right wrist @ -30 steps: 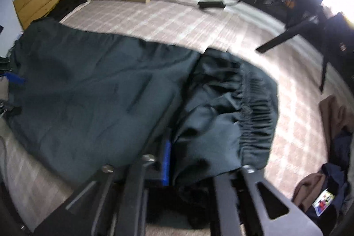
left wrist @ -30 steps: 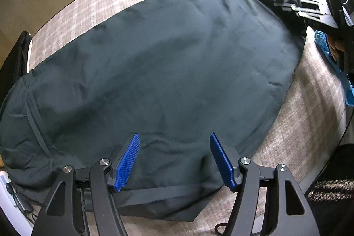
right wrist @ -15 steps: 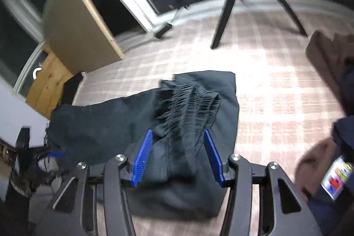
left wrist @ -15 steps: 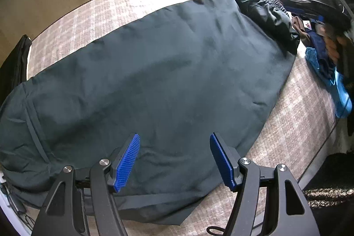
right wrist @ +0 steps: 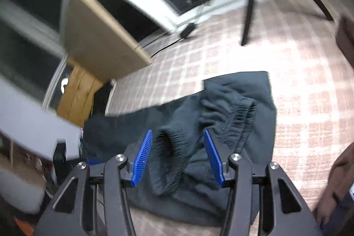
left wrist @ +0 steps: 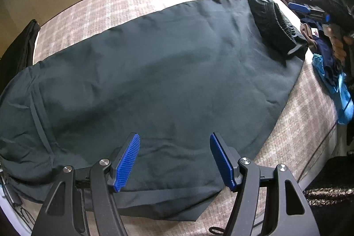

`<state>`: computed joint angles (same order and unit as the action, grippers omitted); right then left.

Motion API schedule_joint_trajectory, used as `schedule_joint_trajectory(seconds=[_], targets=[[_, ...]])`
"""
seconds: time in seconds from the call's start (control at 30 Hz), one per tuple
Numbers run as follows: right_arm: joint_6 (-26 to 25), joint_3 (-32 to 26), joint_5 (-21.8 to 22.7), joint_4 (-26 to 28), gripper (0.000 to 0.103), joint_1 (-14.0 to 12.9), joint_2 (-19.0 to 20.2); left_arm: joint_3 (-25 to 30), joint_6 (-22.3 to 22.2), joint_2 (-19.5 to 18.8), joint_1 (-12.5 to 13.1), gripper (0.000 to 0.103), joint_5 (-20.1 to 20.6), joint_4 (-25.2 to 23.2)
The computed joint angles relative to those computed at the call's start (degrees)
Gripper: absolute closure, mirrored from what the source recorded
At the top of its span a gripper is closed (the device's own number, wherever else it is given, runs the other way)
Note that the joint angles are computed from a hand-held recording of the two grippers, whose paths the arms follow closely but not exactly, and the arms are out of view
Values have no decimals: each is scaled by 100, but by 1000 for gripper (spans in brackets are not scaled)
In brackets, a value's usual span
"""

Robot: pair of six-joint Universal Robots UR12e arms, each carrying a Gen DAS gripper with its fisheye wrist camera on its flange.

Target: Fold clothes

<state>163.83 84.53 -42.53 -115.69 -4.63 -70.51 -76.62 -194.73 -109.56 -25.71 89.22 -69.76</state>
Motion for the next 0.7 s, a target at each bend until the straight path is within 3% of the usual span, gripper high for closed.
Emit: schedule_joint_trajectory(seconds=[0.03, 0.13, 0.23, 0.3, 0.33, 0.43, 0.5, 0.7], targets=[[45, -34, -336, -83, 56, 80, 22, 2, -2, -4, 1, 39, -22, 11], [-547, -180, -858, 190, 65, 342, 92, 16, 59, -17, -16, 39, -57, 2], [-1515, -366, -483, 1201, 65, 523, 167, 49, 63, -45, -29, 39, -29, -53], [-1875, -362, -630, 1168, 65, 582, 101, 41, 53, -35, -32, 39, -7, -44], [-1786, -265, -788, 792, 65, 590, 37, 23, 43, -20, -31, 39, -13, -22], [-591, -32, -1165, -400, 65, 372, -68, -19, 28, 15, -37, 39, 21, 0], [-194, -27, -1826, -841, 65, 370, -50, -35, 19, 22, -39, 39, 18, 11], [-317, -216, -2231, -427, 65, 457, 148, -16, 54, -3, -72, 39, -46, 63]])
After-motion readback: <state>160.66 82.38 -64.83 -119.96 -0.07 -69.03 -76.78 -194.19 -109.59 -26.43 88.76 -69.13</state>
